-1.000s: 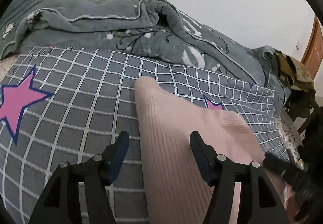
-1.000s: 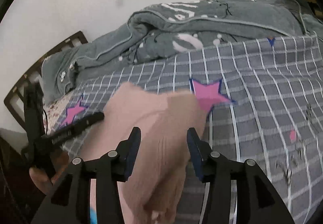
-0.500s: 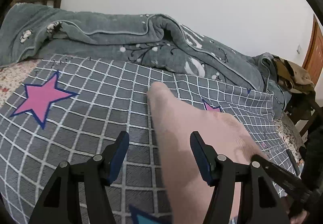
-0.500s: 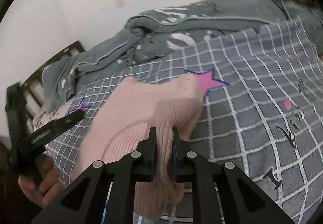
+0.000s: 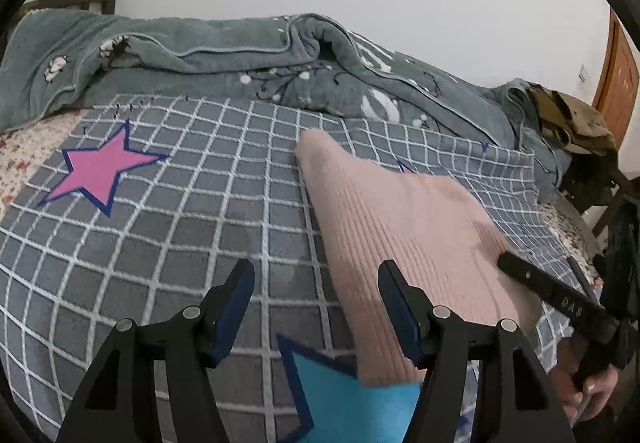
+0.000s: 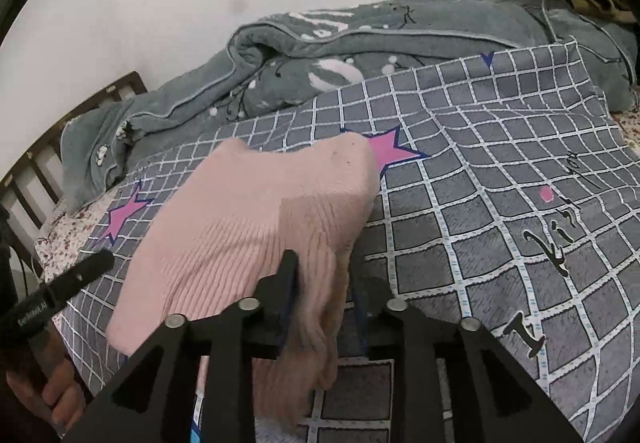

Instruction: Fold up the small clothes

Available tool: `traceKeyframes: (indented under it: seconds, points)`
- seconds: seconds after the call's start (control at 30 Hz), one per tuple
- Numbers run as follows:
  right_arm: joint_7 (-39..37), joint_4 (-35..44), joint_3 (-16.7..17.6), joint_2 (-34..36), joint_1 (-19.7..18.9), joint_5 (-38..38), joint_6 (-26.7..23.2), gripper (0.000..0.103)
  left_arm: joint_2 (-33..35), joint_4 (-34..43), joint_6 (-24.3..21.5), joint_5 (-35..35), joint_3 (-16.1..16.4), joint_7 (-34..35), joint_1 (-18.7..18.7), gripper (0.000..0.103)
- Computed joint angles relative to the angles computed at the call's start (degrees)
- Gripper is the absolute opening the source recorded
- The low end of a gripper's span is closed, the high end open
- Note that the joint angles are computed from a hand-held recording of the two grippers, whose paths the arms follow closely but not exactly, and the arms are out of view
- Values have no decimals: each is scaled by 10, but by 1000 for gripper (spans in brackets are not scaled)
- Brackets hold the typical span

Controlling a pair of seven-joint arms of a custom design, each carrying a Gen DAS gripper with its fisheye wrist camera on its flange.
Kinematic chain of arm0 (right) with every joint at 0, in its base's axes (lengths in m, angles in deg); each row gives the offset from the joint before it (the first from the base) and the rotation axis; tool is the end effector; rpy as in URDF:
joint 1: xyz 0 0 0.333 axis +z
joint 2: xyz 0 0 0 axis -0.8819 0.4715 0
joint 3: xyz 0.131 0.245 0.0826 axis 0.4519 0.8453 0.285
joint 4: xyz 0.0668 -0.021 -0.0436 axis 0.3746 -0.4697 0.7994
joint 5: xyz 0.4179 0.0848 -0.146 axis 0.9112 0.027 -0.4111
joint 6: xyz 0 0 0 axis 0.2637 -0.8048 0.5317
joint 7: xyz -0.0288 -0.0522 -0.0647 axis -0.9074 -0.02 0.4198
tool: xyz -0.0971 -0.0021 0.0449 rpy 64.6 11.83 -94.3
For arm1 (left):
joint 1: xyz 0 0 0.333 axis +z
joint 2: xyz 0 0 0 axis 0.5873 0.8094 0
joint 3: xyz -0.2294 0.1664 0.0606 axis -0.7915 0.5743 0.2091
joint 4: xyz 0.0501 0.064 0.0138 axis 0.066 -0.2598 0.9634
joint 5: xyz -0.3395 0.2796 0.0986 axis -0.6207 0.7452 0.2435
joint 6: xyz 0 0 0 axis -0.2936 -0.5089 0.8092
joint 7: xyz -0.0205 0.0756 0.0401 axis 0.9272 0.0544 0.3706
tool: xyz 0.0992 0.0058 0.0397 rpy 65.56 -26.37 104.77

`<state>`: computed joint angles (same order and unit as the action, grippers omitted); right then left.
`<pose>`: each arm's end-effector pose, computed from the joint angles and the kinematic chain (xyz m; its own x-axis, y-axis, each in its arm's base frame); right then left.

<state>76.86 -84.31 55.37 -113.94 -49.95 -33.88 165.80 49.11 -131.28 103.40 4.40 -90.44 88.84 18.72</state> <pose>0.4392 0.0921 0.4899 -0.0619 -0.9661 -0.2507 -0.6511 0.2295 -0.7235 0.4555 -0.2146 0.4966 -0.2428 -0.9275 0.2843 -0.6910 -0.0403 -0.7217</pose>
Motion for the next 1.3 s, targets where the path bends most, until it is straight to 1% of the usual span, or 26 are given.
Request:
traceKeyframes:
  seconds: [0.03, 0.17, 0.3, 0.33, 0.4, 0.5, 0.57, 0.63, 0.77, 0.83, 0.9, 0.97, 1.0, 1.03, 1.07, 1.1, 1.13, 1.17, 1.2, 1.23, 1.27, 1.3]
  points:
    - [-6, -5, -7, -7, 5, 3, 2, 31, -5, -5, -3, -6, 7, 10, -11, 62]
    - [-28, -29, -25, -27, 14, 6, 30, 32, -19, -18, -17, -12, 18, 52, -37, 62]
    - [-53, -40, -43, -37, 28, 19, 27, 32, -38, -39, -18, -8, 14, 104, -57, 64]
    - [-58, -45, -41, -44, 27, 19, 29, 32, -43, -44, -21, -4, 10, 111, -58, 64]
    - [-70, -56, -44, -61, 29, 20, 36, 32, -51, -52, -28, 16, -15, 103, -42, 64]
    - [-101, -74, -74, -87, 55, 33, 46, 34, -56, -58, -31, 45, -42, 81, -22, 64]
    - [-122, -83, -94, -105, 76, 46, 40, 34, -57, -59, -33, 66, -58, 59, -6, 64]
    - [-140, -90, -101, -120, 88, 58, 30, 35, -56, -56, -39, 87, -72, 28, 15, 64]
    - [-168, -106, -106, -143, 107, 77, 24, 39, -48, -55, -37, 95, -57, 4, 14, 64]
    - [-169, -107, -92, -141, 103, 81, 21, 40, -48, -60, -25, 86, -41, 4, 3, 64]
    - [-168, -108, -87, -135, 104, 86, 24, 40, -45, -63, -14, 67, -22, 11, -15, 61]
    - [-168, -103, -86, -123, 108, 91, 28, 40, -40, -62, -8, 48, -8, 19, -30, 56]
    - [-163, -98, -82, -113, 107, 93, 28, 40, -37, -62, -3, 41, -5, 23, -35, 54]
    - [-158, -95, -80, -106, 107, 96, 29, 39, -34, -61, 0, 39, -6, 24, -34, 50]
    - [-155, -92, -80, -100, 109, 99, 31, 37, -31, -61, 2, 36, -6, 27, -35, 45]
    - [-156, -91, -84, -97, 113, 102, 34, 30, -29, -60, 3, 32, -2, 34, -41, 40]
    - [-155, -89, -87, -92, 116, 106, 36, 17, -28, -60, 3, 23, 10, 50, -54, 28]
    - [-153, -89, -82, -90, 112, 104, 39, 12, -30, -62, 3, 11, 23, 69, -69, 17]
    - [-144, -94, -64, -95, 96, 97, 52, 9, -37, -67, 10, 5, 21, 73, -68, 16]
    - [-139, -101, -57, -105, 87, 92, 65, 8, -43, -74, 21, 4, 13, 70, -63, 16]
    - [-138, -105, -64, -115, 86, 90, 70, 7, -49, -79, 28, 2, 12, 74, -63, 16]
    - [-136, -107, -71, -121, 87, 89, 70, 7, -53, -82, 31, -2, 18, 83, -70, 16]
